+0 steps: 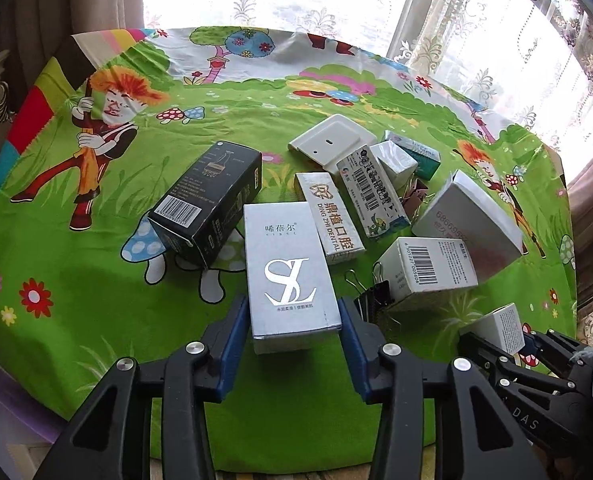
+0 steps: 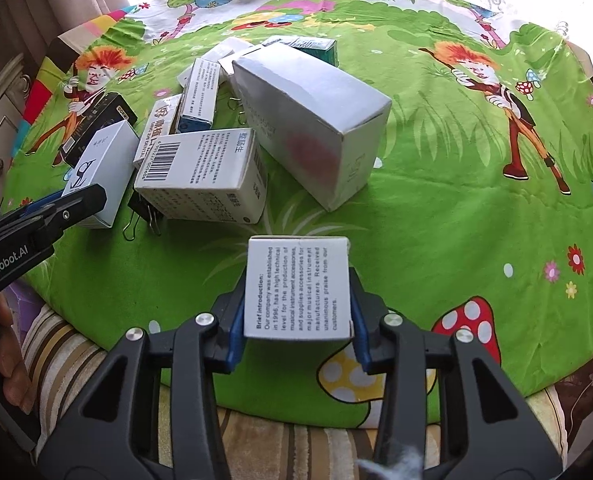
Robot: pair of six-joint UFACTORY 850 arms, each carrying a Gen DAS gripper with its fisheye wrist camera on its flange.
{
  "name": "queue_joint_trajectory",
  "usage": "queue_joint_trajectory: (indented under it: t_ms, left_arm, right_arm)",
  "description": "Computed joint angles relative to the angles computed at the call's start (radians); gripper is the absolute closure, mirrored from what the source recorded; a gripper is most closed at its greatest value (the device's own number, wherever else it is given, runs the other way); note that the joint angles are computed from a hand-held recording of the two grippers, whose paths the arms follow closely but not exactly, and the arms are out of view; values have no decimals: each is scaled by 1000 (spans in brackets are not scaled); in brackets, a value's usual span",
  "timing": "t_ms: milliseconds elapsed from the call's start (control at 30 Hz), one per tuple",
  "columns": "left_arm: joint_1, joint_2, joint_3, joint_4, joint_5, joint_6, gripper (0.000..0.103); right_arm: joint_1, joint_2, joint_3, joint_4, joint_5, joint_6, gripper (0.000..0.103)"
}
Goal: Organize rigid objects
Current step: 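Grasp the white SL box with the left tool while the right grasps the white text-printed box, then carry both held boxes toward the purple storage box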
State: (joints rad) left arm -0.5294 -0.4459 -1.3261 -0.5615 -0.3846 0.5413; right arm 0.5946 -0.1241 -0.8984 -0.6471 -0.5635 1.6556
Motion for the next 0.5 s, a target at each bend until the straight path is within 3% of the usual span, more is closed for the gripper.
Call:
queue_joint_trajectory:
  t_ms: [500]
  left_arm:
    - [53, 139, 156, -286, 26, 249, 58]
  right_arm:
    - [39, 28, 6, -68, -28, 84, 58]
